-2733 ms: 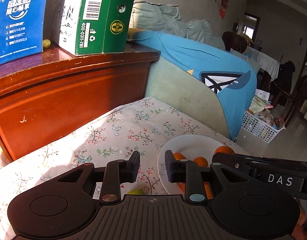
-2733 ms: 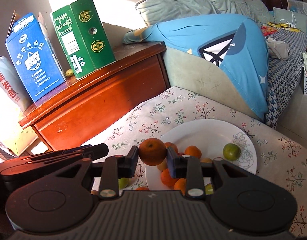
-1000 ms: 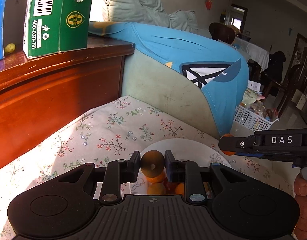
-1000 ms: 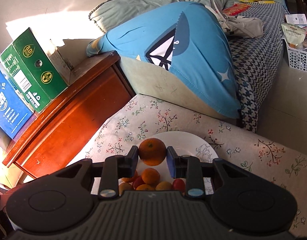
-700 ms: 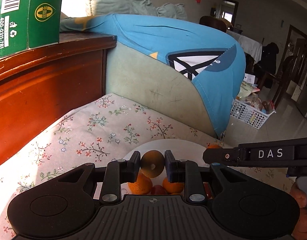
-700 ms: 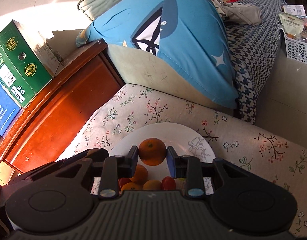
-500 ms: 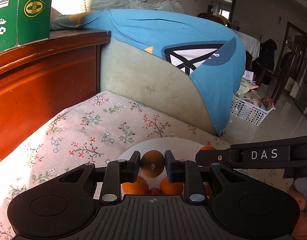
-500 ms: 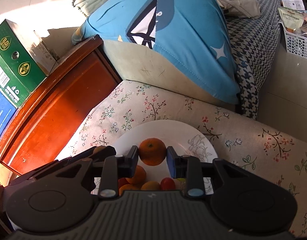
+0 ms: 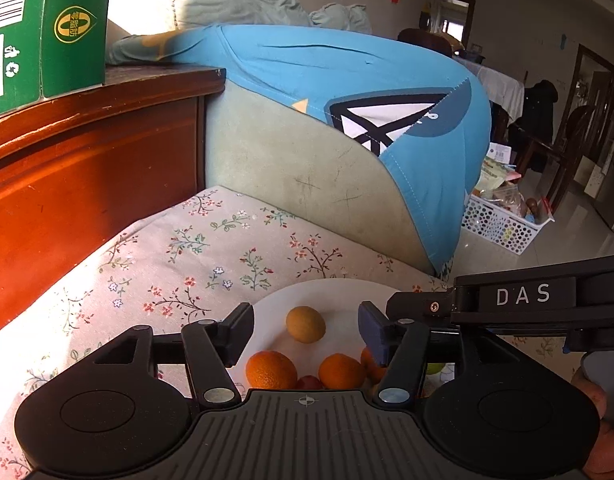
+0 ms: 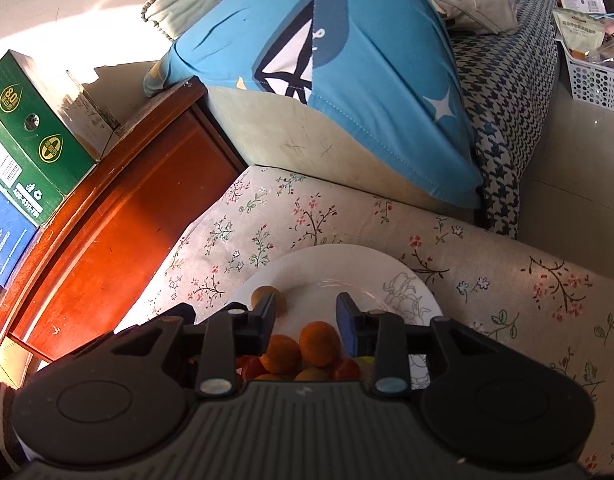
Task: Organize fruits
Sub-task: 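Move both tools back from the plate to the fruit pile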
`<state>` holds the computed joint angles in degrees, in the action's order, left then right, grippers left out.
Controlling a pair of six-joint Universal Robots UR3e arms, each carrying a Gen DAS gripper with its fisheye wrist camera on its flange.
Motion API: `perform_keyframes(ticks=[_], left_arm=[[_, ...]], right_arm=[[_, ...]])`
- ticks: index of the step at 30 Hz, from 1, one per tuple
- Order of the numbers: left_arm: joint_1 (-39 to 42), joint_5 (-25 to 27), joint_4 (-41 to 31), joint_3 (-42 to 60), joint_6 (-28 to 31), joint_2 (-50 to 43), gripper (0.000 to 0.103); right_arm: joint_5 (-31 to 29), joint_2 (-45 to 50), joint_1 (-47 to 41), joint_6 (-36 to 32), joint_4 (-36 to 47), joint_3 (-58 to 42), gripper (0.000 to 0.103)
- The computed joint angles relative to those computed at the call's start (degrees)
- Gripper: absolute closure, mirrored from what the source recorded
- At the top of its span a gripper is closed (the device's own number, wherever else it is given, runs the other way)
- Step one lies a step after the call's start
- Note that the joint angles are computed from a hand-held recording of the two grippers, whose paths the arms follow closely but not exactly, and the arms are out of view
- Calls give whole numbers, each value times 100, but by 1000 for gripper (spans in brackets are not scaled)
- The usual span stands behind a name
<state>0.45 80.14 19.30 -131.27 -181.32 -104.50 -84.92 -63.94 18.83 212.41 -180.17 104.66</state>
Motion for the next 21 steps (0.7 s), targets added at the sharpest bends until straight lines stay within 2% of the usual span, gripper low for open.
perform_keyframes(ticks=[5,12,16,19,21], left_arm=[[84,154,-643,-37,41,606,26],[481,157,-1801,-326,475,1826,24],[987,-84,-2510,-690,833,2744,24],[1503,-292,-3152,-963,1172,3488,15],[1929,-550,-3646,-1099,1344,3991,15]], right_arm=[[-13,-140,30,63,-118,73,65],[-139,-369,265,-48,-130,186,65],[-299,-387,548,-206,-111,114,64],[-457,-321,821,-341,-50,-2,64],[-581,-273,1041,-427,-31,-36,64]])
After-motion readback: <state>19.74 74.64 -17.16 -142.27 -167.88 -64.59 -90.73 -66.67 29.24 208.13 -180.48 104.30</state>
